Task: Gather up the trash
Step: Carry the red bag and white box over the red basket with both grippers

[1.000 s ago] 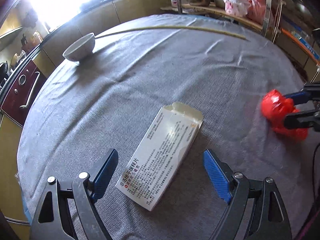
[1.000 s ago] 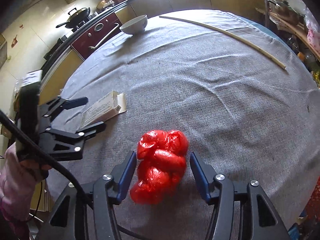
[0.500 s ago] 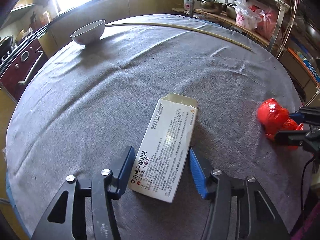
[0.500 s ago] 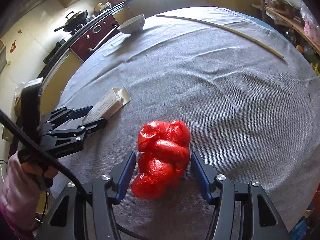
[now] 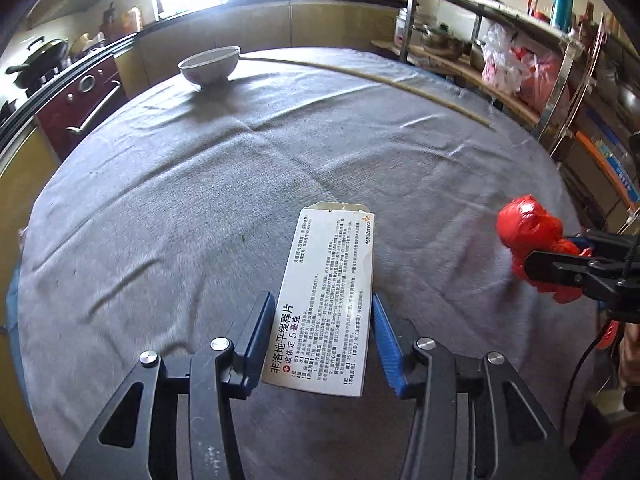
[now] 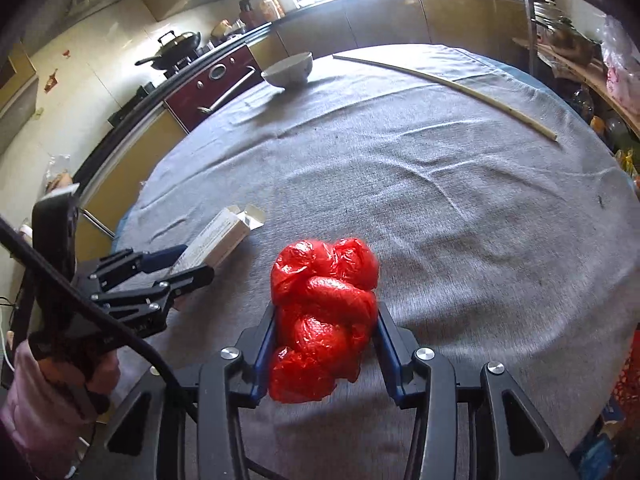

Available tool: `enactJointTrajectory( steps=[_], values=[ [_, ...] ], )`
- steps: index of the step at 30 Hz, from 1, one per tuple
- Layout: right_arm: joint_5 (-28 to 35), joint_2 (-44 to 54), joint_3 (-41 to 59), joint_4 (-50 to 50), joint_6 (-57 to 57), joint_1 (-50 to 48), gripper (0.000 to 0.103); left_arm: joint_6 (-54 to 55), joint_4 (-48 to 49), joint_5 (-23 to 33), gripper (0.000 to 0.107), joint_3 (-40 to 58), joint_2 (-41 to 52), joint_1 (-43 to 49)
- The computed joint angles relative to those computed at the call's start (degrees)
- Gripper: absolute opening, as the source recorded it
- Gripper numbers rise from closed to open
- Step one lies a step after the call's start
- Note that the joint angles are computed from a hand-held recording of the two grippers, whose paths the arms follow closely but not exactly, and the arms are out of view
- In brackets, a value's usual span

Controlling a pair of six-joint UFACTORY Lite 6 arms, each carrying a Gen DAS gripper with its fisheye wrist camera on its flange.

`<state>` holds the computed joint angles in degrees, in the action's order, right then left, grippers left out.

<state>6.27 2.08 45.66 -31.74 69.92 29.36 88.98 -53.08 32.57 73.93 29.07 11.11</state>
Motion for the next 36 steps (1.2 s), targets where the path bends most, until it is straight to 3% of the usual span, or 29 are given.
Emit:
enactJointTrajectory(
  steps=[9,15,23,36],
  values=[
    [2.0,-16.8,-12.1,-15.6,20.4,4.1,0.047,12.5,-13.0,-3.1,0.051,-23.4,-24.0,1.1],
    [7.8,-27.5,-16.8,-17.6,24.3,8.1,0.047,8.3,-12.6,-6.2,0.051,-33.3,-38.5,-1.5],
    [15.5,-38.1,-21.4,-18.3,28.3,14.5,0.047,-7.9,-1.0,-12.5,0.051,-42.1,-56.8,-6.2],
    [29.6,-49.3,-23.3,-22.9,37.1,27.6,0.047,-33.0,21.7,-12.3,0.051,-45.7,-73.7,-9.3]
  ],
)
